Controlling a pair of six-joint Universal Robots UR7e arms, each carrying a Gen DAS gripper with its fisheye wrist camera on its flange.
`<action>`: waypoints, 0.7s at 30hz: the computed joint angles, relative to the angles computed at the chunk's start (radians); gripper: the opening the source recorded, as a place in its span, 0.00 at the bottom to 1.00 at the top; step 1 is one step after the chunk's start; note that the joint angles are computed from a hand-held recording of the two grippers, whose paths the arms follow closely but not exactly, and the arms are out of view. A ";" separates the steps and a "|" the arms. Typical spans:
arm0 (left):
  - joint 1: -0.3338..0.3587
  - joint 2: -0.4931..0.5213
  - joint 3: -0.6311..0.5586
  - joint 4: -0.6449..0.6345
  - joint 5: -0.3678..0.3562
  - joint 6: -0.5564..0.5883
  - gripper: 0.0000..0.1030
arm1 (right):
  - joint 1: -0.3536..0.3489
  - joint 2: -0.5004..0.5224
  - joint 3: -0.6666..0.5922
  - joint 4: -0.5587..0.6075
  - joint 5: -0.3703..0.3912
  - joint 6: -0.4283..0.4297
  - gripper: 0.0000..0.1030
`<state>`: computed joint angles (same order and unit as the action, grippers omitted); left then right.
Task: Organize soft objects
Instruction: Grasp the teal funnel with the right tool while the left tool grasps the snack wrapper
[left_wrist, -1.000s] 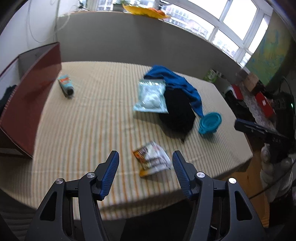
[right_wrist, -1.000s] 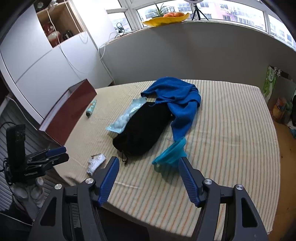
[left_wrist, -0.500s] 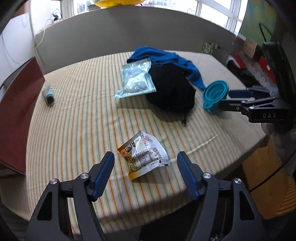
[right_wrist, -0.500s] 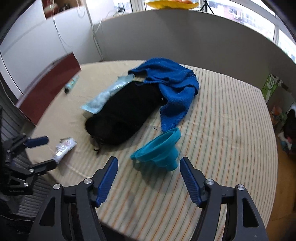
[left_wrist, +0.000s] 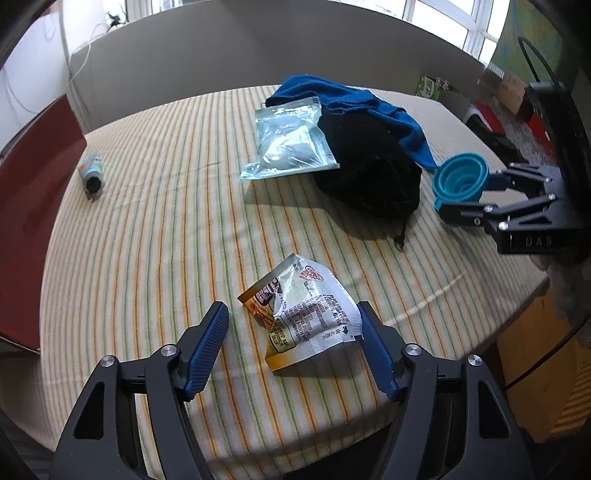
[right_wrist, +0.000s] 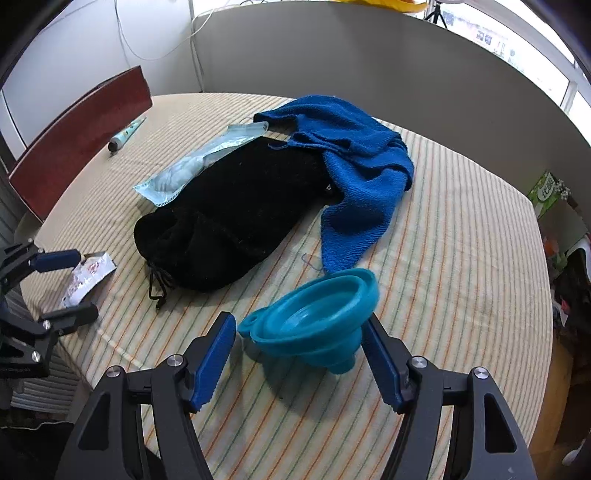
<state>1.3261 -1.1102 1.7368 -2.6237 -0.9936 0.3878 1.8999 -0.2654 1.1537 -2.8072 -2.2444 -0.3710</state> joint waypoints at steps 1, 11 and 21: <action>0.004 -0.001 -0.005 0.004 -0.008 -0.005 0.63 | 0.000 0.001 -0.001 -0.001 -0.001 -0.003 0.64; 0.011 -0.008 -0.019 -0.008 -0.023 -0.014 0.27 | -0.007 -0.022 0.015 0.022 0.029 0.020 0.54; 0.023 -0.004 -0.044 -0.032 -0.030 -0.019 0.15 | -0.019 -0.043 0.035 0.028 0.068 0.053 0.47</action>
